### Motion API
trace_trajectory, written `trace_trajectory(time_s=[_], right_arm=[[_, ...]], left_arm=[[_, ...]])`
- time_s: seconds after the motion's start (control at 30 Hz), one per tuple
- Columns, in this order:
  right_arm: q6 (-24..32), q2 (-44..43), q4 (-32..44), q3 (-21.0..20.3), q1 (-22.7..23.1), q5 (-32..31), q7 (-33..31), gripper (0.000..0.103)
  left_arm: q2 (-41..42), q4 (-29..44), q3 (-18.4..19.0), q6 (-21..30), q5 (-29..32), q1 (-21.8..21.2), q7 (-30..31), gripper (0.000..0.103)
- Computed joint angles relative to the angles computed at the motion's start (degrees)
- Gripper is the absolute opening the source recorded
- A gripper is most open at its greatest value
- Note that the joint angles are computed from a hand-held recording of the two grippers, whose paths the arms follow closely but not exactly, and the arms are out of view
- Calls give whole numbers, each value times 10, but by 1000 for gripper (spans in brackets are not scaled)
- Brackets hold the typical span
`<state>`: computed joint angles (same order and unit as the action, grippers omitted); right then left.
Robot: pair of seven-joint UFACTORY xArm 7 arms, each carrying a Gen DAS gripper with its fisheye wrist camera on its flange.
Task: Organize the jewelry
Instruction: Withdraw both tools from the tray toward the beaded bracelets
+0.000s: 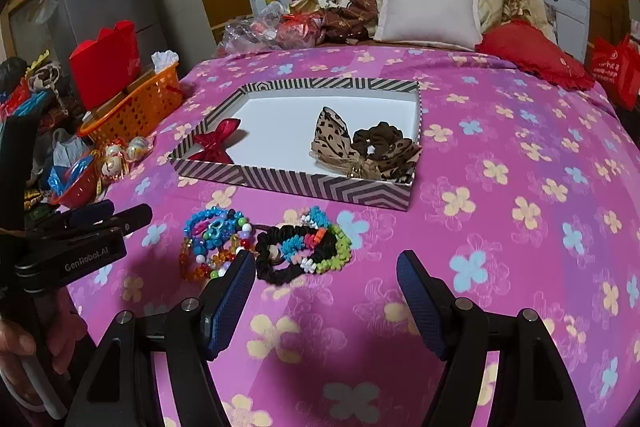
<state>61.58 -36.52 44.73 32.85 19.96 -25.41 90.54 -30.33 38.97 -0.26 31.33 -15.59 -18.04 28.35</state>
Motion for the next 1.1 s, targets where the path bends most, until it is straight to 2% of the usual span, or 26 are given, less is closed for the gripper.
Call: trace_trajectory(time_s=[0.6, 0.83, 1.1], right_arm=[[-16, 8, -15, 1, 21, 16, 11, 71], [-32, 4, -36, -7, 29, 24, 19, 71], [-48, 13, -41, -12, 29, 20, 8, 71]], left_arm=[[-20, -25, 13, 34, -2, 9, 13, 64], [6, -14, 29, 68, -24, 18, 32, 64], [51, 15, 18, 89, -42, 33, 28, 64]])
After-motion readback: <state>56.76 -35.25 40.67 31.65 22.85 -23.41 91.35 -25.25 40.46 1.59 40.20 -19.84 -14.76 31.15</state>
